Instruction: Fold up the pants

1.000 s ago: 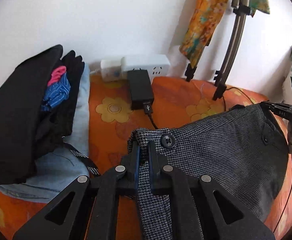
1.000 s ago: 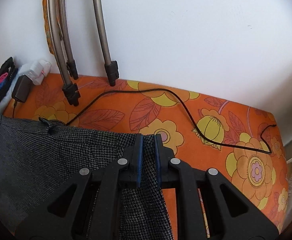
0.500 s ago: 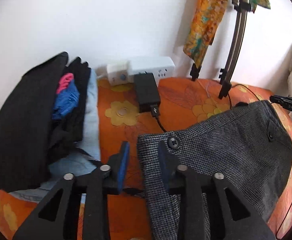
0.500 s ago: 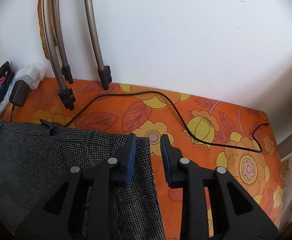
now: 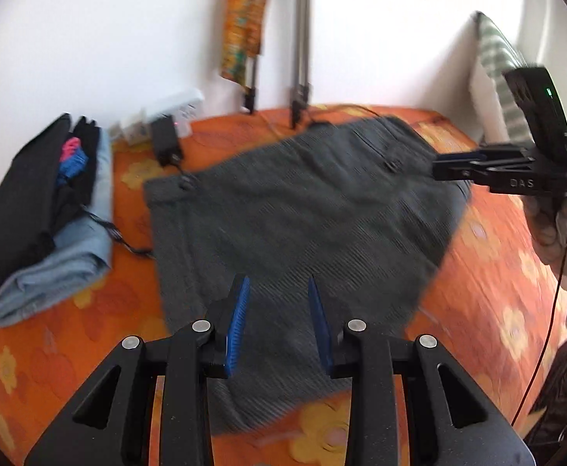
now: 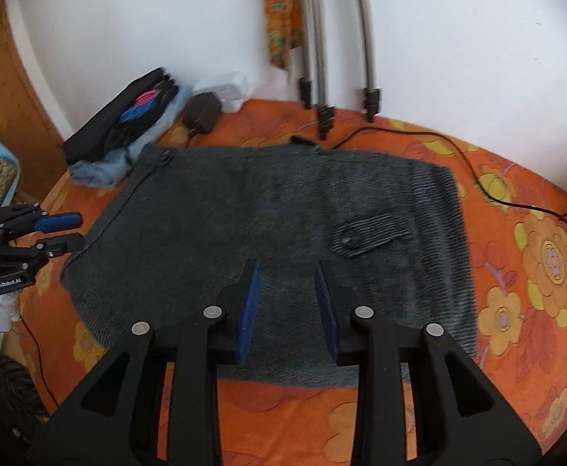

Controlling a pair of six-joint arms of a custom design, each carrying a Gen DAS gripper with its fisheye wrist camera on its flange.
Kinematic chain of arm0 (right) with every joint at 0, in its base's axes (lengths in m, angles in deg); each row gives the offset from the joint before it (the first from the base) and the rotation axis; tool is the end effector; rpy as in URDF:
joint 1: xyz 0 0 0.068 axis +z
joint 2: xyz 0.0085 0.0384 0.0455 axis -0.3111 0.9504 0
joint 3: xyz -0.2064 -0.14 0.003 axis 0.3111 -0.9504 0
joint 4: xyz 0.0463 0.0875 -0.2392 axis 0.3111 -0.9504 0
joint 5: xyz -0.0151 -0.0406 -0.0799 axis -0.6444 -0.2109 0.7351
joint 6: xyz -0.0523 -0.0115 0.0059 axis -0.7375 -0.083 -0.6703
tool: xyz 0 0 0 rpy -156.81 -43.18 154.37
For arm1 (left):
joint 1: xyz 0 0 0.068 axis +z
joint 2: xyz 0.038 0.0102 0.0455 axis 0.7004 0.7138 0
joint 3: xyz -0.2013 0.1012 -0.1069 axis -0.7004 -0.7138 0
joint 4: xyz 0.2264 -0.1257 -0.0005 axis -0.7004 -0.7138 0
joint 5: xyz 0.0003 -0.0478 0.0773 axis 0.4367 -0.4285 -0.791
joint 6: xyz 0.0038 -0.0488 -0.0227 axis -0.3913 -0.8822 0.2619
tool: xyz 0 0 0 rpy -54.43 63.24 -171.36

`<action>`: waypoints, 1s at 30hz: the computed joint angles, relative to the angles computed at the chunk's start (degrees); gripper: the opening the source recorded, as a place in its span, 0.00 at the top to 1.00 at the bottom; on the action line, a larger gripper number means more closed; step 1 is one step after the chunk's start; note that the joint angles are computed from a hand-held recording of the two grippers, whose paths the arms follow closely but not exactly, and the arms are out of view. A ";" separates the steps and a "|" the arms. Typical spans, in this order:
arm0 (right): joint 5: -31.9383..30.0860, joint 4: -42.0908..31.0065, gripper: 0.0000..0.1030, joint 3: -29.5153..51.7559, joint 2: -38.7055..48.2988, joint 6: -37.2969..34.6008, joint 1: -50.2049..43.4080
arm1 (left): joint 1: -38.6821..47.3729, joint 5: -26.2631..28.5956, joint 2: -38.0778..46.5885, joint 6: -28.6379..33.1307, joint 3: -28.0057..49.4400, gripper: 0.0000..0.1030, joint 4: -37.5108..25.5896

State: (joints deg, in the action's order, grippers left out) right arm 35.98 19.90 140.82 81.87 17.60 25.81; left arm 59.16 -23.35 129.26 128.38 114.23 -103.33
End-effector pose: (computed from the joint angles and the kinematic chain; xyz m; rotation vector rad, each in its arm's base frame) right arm 0.2174 0.1866 0.1989 0.2581 2.4179 0.0848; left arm 0.3255 0.0612 0.1827 1.2405 2.1505 -0.5467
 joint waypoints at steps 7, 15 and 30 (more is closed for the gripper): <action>-2.06 2.76 0.71 7.81 14.69 0.24 3.32 | 0.03 -5.65 -0.86 -4.90 -8.52 0.71 8.30; -3.22 -0.92 0.74 12.06 20.86 0.53 2.10 | 1.74 -7.03 1.17 -5.00 -8.35 0.71 8.62; 3.34 -8.00 0.72 14.46 16.35 4.98 9.90 | 10.12 -1.25 7.32 -7.45 7.08 0.66 -1.35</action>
